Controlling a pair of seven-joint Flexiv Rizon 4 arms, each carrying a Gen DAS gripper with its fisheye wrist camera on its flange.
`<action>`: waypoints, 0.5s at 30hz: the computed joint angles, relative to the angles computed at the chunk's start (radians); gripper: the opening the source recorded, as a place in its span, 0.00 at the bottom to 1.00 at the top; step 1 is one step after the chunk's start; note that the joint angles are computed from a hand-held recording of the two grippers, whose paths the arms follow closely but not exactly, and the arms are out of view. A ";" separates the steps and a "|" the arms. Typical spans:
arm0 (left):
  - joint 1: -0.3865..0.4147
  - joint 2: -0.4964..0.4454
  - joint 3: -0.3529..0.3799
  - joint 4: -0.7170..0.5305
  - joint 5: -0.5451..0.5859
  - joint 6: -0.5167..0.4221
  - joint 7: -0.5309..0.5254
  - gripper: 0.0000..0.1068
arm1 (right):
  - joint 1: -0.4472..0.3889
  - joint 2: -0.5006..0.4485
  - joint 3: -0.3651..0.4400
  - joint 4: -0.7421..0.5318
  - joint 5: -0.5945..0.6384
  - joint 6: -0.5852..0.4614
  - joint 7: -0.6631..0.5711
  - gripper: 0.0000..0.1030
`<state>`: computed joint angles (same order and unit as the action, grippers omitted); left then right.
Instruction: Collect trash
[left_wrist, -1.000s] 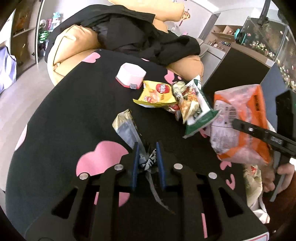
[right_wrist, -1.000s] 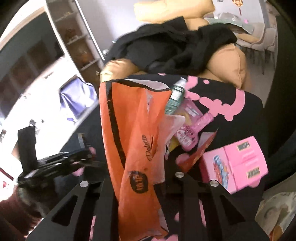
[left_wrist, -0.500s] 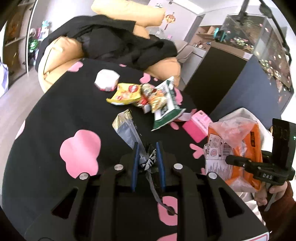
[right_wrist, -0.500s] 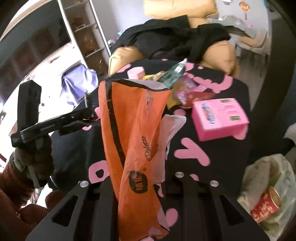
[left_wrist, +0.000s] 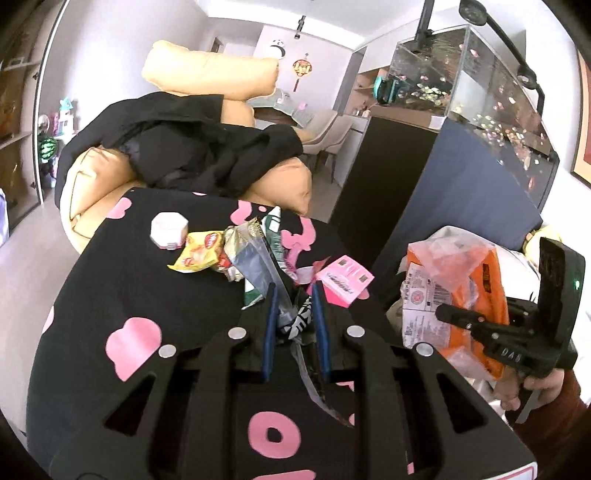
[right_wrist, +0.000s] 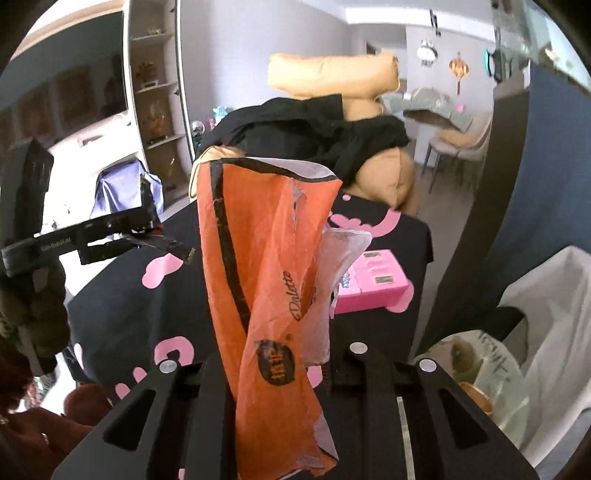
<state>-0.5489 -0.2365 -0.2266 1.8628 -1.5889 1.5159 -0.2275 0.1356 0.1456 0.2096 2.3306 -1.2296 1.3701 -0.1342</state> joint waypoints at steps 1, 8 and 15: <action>-0.002 -0.002 -0.001 0.001 0.016 0.004 -0.015 0.17 | -0.002 -0.002 0.003 0.003 -0.024 -0.003 0.009 0.19; 0.022 0.007 -0.015 0.025 0.115 0.012 -0.113 0.17 | -0.074 0.025 -0.049 0.010 -0.349 0.119 0.244 0.19; 0.021 0.002 -0.023 0.019 0.098 0.044 -0.106 0.17 | 0.013 0.019 -0.037 0.007 -0.409 -0.057 0.201 0.24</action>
